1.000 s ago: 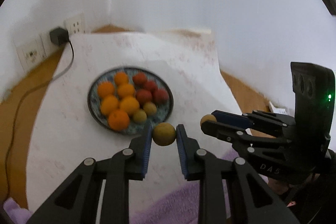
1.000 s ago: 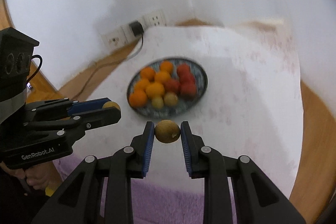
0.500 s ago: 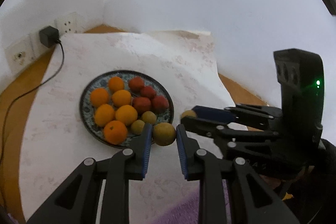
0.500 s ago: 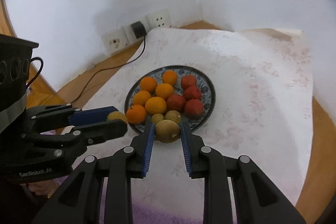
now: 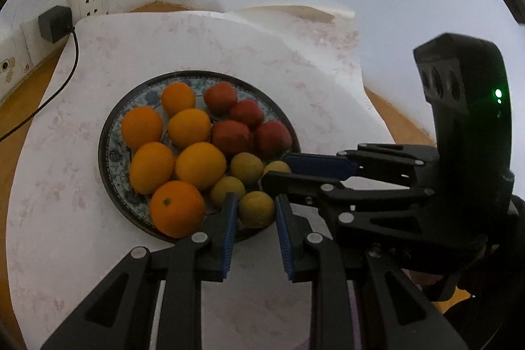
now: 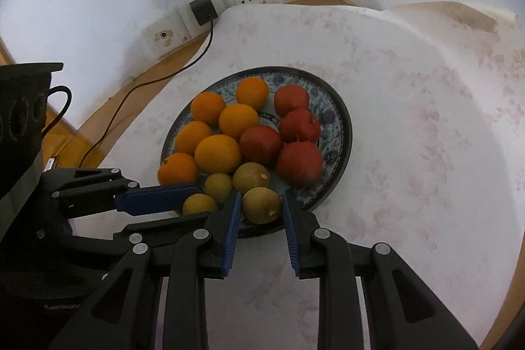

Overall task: Organize fruits
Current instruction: 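Carry both yellow-green fruits onto the plate beside the apples, then open both tools to release the yellow-green fruits on the plate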

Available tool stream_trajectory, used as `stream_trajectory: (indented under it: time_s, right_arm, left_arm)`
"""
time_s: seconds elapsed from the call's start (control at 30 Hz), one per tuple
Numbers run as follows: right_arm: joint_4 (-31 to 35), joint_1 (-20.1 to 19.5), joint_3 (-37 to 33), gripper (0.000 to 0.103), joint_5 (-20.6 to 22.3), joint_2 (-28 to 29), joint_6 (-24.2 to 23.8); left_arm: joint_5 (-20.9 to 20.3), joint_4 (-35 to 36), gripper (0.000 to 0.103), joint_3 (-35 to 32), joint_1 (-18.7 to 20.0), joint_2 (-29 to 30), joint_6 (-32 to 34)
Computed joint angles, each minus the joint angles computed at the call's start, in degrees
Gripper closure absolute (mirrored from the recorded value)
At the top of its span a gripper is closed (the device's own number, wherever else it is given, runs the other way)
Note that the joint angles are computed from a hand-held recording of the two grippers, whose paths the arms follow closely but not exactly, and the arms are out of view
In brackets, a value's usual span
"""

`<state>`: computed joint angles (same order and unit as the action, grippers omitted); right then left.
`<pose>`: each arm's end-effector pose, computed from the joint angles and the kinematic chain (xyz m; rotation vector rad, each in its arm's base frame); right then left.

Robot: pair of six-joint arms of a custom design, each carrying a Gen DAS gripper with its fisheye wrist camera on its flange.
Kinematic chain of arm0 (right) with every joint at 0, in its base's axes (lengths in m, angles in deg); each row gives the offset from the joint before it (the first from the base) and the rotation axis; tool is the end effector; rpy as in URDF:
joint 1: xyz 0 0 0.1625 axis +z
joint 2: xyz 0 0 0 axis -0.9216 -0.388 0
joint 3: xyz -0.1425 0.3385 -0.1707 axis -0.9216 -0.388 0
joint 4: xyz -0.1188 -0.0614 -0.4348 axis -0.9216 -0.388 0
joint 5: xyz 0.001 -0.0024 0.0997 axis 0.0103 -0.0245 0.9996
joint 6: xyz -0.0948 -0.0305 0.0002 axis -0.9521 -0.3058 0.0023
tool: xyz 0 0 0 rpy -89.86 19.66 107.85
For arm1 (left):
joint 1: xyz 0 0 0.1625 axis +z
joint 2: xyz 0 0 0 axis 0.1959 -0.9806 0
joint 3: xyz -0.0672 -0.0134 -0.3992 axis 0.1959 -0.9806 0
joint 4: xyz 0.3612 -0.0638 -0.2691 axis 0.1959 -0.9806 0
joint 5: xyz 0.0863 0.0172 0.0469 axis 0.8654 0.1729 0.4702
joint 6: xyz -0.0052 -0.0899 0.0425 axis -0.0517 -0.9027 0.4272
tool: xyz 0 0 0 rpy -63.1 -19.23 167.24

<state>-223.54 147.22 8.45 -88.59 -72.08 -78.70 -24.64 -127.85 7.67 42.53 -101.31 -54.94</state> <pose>-0.0107 -0.7968 0.1947 1.1513 -2.6491 0.3447 -0.3073 -0.7463 -0.0707 0.3194 2.5826 -0.6604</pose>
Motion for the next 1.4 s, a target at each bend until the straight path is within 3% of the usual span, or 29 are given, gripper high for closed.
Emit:
stream_trajectory:
  time_s: [0.63, 1.4]
  right_arm:
    - [1.6, 0.1, -3.2, 0.076, -0.3, 2.3, 0.5]
    - [0.8, 0.3, -3.7, 0.076, -0.7, 2.8, -0.5]
  left_arm:
    - [4.2, 1.5, 0.079, -2.9, 0.0, 1.8, 0.1]
    - [4.8, -0.3, 0.078, -2.6, 0.0, 2.0, 0.7]
